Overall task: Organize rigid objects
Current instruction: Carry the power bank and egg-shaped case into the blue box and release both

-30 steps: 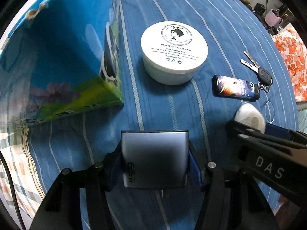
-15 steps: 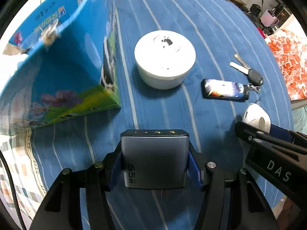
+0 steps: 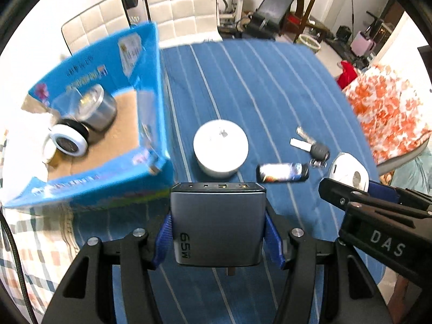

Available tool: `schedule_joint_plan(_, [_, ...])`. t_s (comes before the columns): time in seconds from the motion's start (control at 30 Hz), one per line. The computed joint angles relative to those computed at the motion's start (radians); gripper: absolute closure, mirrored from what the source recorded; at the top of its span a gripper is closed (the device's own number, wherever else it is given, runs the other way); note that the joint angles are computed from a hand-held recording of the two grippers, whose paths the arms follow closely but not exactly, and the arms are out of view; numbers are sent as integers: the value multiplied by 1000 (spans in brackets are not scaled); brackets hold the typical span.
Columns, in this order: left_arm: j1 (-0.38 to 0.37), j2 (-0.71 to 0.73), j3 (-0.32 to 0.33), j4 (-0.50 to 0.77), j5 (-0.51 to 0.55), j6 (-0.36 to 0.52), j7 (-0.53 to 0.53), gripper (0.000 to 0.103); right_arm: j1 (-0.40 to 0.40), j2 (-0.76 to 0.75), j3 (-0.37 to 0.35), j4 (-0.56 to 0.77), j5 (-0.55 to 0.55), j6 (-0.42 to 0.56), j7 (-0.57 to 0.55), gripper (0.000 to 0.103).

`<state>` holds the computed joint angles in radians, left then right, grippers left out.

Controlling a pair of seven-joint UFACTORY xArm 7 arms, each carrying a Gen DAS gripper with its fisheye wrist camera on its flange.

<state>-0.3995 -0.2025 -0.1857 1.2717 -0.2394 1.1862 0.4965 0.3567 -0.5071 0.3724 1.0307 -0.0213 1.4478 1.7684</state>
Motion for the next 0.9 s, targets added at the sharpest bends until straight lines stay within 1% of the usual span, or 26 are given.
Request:
schedule_joint_plan(0.03, [3,8,7,30,-10,15,1,47,-4,6,0,29,-14,17,-7,42])
schedule_joint_plan(0.07, [9,13,17,37,-19,13,14,47,-8,13,0,59,-27,33,-16,42])
schedule_joint_plan(0.13, [21,48,28,104,-33,29,23,47,-15,35,4,120,-54,62,-33,42])
schedule_joint_plan(0.27, [55,110,47,254,-60,80,21,47,-31,147,24,321,-139,124,-70,42])
schedule_joint_plan(0.33, [74,144,54,319,-64,84,18,47,-31,204,21,410,-183,122,-92,42])
schedule_joint_plan(0.43, [104,184,64,380,-57,69,21,47,-15,295,13,523,-246,117,-111,42])
schedule_joint_plan(0.5, [125,223,71,442,-42,69,18,47,7,389,12,633,-301,123,-121,42])
schedule_joint_plan(0.63, [167,310,83,559,-4,75,14,47,60,532,-21,790,-365,109,-153,42])
schedule_joint_plan(0.67, [173,326,83,582,4,78,7,47,78,586,-28,854,-382,114,-165,42])
schedule_joint_plan(0.77, [198,368,87,637,16,91,3,47,127,689,-56,976,-406,129,-201,42])
schedule_joint_plan(0.9, [227,410,91,692,26,102,11,47,194,824,-99,1157,-418,175,-250,42])
